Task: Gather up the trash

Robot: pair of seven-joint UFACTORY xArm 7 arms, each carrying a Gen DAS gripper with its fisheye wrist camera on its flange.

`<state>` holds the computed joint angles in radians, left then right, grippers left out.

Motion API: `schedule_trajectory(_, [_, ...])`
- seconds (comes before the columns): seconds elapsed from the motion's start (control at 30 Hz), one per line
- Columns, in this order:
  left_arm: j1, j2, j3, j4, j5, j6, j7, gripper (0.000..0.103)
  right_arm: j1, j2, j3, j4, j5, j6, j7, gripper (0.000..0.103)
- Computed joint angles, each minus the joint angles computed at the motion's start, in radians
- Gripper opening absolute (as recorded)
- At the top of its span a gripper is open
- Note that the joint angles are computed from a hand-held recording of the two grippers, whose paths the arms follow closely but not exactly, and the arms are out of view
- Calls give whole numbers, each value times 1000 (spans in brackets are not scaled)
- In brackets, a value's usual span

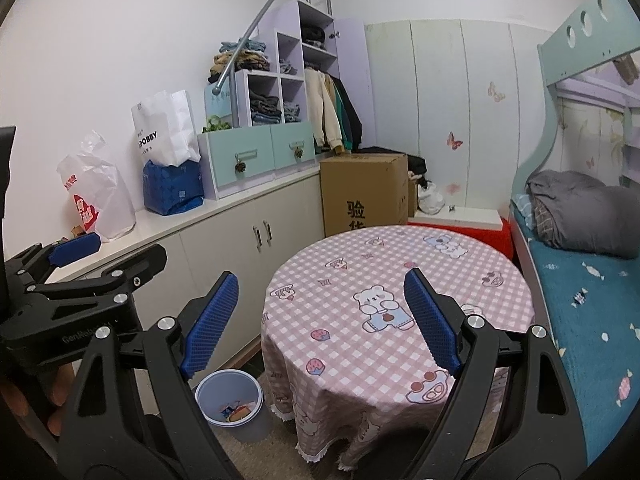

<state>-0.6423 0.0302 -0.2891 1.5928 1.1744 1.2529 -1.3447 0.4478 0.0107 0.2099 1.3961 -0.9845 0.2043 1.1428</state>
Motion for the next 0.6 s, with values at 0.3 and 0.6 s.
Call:
schedule_trajectory(0.3, [-12,144,70,146,-44,0,86,93,17,146,-56,94,206,-35,-174,84])
schedule_trajectory(0.6, [-55,411,178,453,-181,-11,262,93,-11,288,-76,190,499,9,-428,84])
